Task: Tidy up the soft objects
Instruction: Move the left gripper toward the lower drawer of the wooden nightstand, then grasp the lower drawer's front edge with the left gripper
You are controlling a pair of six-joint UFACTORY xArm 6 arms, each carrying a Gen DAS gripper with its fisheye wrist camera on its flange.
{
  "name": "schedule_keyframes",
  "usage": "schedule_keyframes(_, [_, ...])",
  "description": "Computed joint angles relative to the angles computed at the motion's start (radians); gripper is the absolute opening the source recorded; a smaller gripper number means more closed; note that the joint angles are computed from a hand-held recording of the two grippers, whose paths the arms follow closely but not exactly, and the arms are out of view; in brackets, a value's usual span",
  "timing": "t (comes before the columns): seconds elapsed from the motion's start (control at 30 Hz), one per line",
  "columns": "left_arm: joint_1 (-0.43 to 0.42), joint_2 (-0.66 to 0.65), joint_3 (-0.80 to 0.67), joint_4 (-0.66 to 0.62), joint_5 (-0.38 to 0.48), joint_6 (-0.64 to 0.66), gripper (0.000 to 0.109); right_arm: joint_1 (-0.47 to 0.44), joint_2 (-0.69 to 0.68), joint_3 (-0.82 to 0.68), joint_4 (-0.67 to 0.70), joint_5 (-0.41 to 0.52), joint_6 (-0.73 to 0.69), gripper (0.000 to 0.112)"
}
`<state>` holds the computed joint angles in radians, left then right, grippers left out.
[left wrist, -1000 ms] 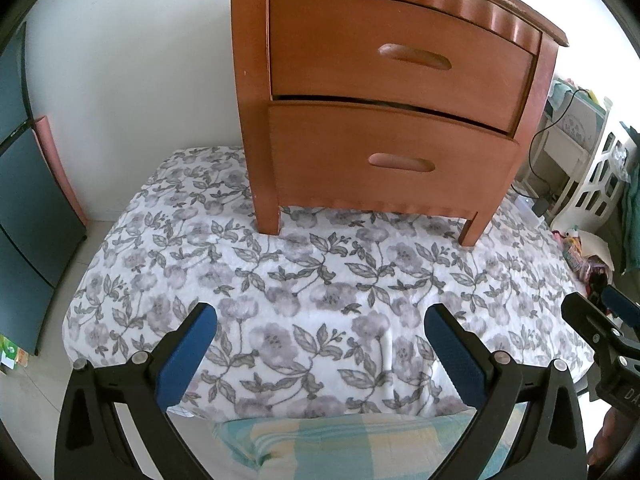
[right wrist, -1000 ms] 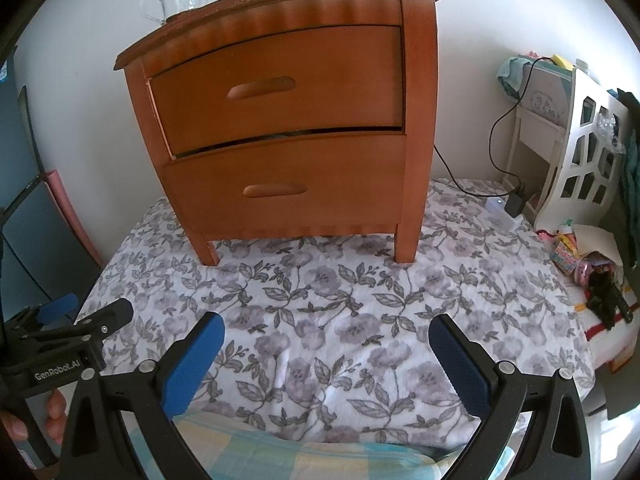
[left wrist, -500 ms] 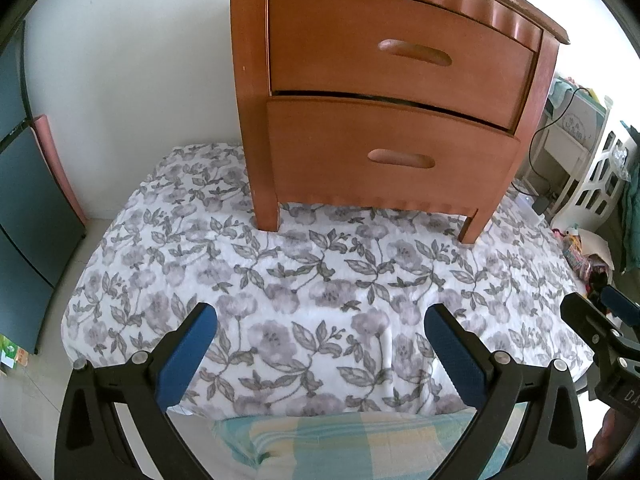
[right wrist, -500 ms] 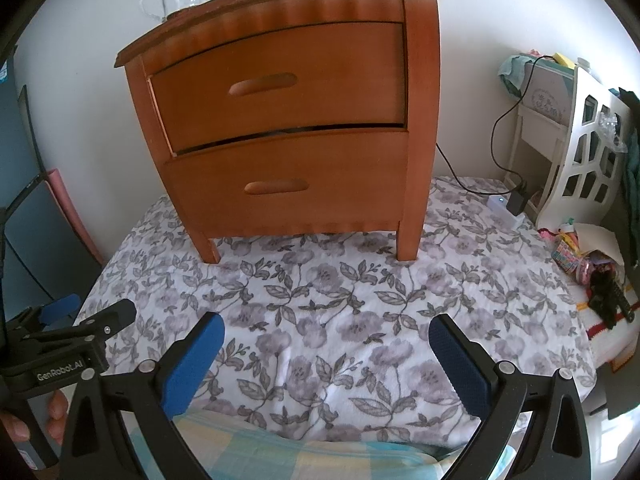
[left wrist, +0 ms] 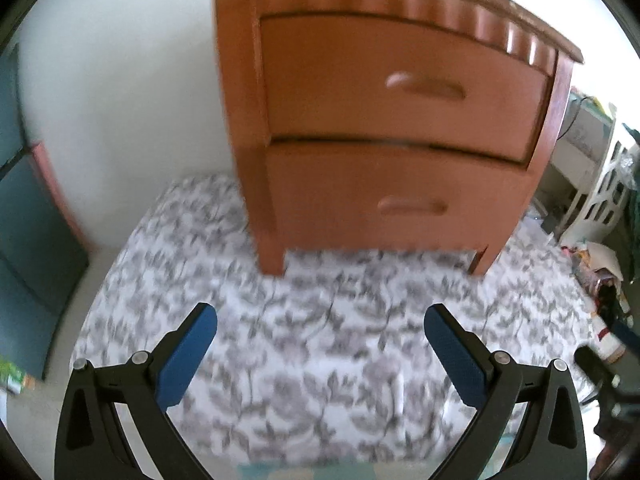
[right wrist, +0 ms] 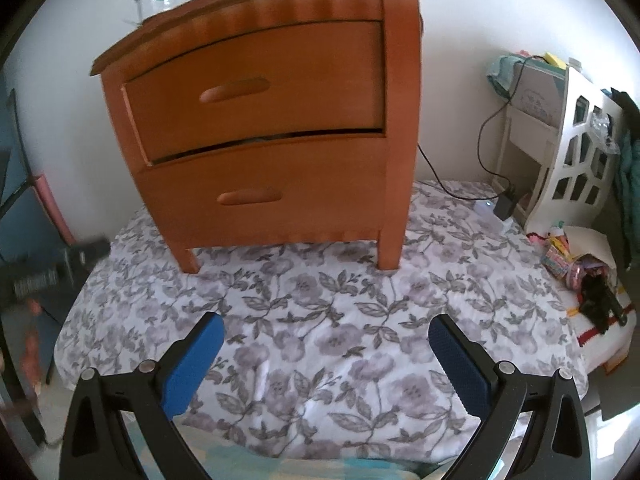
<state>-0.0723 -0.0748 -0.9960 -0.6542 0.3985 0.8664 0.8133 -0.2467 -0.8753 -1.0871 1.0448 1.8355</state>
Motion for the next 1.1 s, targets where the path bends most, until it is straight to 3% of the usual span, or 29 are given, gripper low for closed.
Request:
schedule_keyframes(0.2, [-0.06, 0.158, -0.224, 0.149, -0.01, -0.065, 0.103, -0.085, -0.016, 0.047, 0.071, -0.155, 0.02, 0.103])
schedule_keyframes(0.37, [-0.116, 0.286, -0.393, 0.357, -0.02, -0.104, 0.103, -0.116, -0.001, 0.05, 0.115, -0.158, -0.053, 0.103])
schedule_keyframes(0.57, [-0.16, 0.411, -0.562, 0.483, 0.042, -0.125, 0.103, -0.168, 0.019, 0.072, 0.134, -0.233, -0.067, 0.103])
schedule_keyframes(0.8, [-0.213, 0.508, -0.674, 0.621, 0.082, -0.157, 0.103, -0.219, 0.037, 0.102, 0.148, -0.323, -0.064, 0.103])
schedule_keyframes(1.1, [-0.25, 0.576, -0.717, 0.72, 0.087, -0.193, 0.103, -0.274, 0.051, 0.134, 0.175, -0.421, -0.061, 0.103])
